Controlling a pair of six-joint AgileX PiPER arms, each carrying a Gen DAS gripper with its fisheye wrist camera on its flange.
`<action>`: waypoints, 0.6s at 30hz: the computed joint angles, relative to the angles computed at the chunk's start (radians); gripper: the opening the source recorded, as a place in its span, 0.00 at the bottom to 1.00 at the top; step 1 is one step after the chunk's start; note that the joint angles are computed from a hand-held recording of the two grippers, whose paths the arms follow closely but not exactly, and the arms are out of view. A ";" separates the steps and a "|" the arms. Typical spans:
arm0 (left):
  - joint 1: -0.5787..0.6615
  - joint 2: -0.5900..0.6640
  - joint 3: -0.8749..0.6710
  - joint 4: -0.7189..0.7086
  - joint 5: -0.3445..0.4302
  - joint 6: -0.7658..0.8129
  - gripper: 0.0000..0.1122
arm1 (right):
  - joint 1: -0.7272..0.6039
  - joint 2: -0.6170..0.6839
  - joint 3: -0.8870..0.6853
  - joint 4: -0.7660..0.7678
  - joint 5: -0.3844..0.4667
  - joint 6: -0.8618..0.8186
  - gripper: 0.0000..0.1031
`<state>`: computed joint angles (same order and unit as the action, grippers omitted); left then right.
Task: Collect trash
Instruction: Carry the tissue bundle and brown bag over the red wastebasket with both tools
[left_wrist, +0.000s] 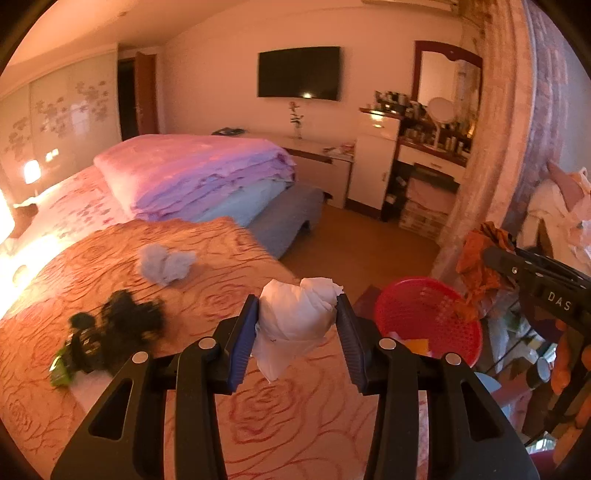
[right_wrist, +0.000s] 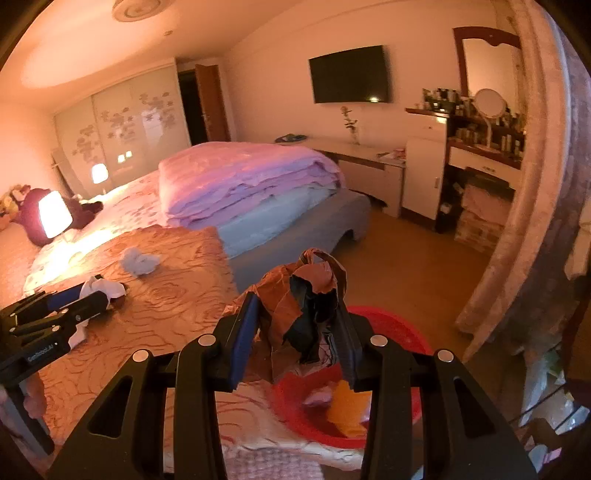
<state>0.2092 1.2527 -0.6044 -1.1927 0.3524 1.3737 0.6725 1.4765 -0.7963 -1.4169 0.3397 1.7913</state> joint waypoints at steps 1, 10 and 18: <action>-0.025 0.007 -0.005 0.007 -0.011 -0.015 0.36 | -0.014 -0.006 0.007 0.003 -0.002 -0.006 0.37; -0.237 0.109 -0.061 0.045 -0.096 -0.121 0.36 | -0.116 -0.032 0.069 -0.003 -0.034 -0.015 0.38; -0.350 0.208 -0.106 0.063 -0.149 -0.178 0.36 | -0.200 -0.021 0.116 -0.121 -0.085 0.133 0.38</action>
